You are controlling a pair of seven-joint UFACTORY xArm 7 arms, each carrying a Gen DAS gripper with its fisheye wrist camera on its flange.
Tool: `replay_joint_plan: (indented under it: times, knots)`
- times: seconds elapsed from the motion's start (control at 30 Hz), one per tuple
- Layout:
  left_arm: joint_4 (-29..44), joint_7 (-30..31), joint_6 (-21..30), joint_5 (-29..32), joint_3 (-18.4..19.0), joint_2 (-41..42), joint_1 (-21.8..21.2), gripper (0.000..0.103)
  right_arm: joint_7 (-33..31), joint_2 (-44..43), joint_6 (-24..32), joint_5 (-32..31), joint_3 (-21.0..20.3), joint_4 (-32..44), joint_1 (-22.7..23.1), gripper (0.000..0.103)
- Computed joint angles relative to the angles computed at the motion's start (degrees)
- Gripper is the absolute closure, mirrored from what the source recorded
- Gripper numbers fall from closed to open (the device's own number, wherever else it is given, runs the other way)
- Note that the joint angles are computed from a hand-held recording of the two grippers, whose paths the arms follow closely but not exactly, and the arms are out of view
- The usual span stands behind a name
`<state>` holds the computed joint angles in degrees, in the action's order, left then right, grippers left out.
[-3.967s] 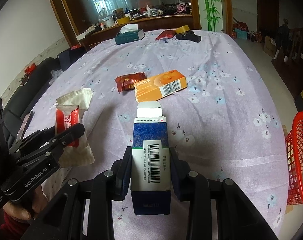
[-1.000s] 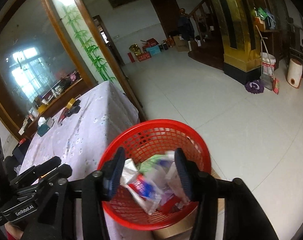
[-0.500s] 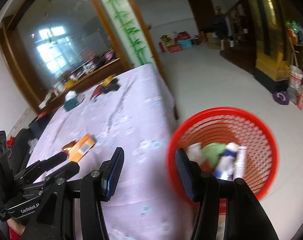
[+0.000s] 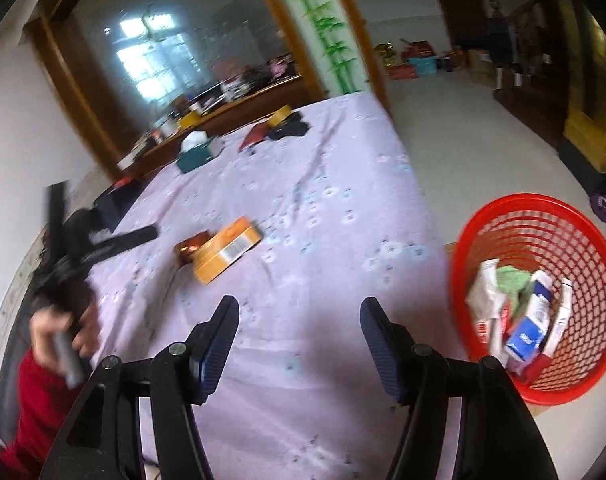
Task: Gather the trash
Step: 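Move both open tools back over the remaining trash on the table, then grasp the red-brown candy wrapper with the left tool while the right grasps the orange box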
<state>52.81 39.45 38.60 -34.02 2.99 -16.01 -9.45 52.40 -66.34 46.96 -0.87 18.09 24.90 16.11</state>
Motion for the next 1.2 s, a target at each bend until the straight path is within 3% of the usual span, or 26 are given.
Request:
replay_joint_plan:
  times: [0.2,0.33,0.4,0.5,0.67,0.87,0.93,1.0,1.2]
  knots:
    - [6.5,1.5,4.5,-3.8,-0.5,8.4,1.0,0.038,-0.5,2.8,-0.3,-0.5,0.7,0.9,0.4,0.035]
    - [7.4,-0.4,3.9,-1.5,-3.1,10.6,1.7,0.046,-0.1,3.8,-0.7,-0.4,0.5,0.6,0.5,0.035]
    - [6.8,-0.2,4.4,-0.6,-3.7,10.6,1.9,0.056,0.1,4.0,-0.9,-0.4,0.4,0.4,0.6,0.035]
    - [4.8,0.2,4.3,0.1,-4.1,9.7,1.9,0.060,0.0,3.9,-0.9,-0.8,0.4,0.5,0.7,0.035]
    - [0.3,2.8,7.4,-2.4,-2.7,4.6,1.6,0.060,-0.4,4.5,-1.2,-0.9,0.2,0.7,0.9,0.035]
    - [-3.2,1.1,1.5,-1.2,-3.0,2.7,0.3,0.060,-0.8,7.6,-3.4,-0.4,-0.5,1.4,0.9,0.035]
    - [-2.3,0.6,2.0,-2.0,-2.3,4.1,0.0,0.061,-1.0,9.0,-4.3,0.0,-0.9,1.9,1.0,0.035]
    - [-2.7,1.1,1.1,-2.9,-2.2,4.3,-0.1,0.069,-1.2,10.6,-5.2,0.1,-1.0,2.7,1.0,0.035]
    - [-7.4,0.4,-0.9,-4.0,-1.2,-1.2,0.1,0.070,-1.8,16.4,-8.8,1.3,-2.5,4.7,1.1,0.035]
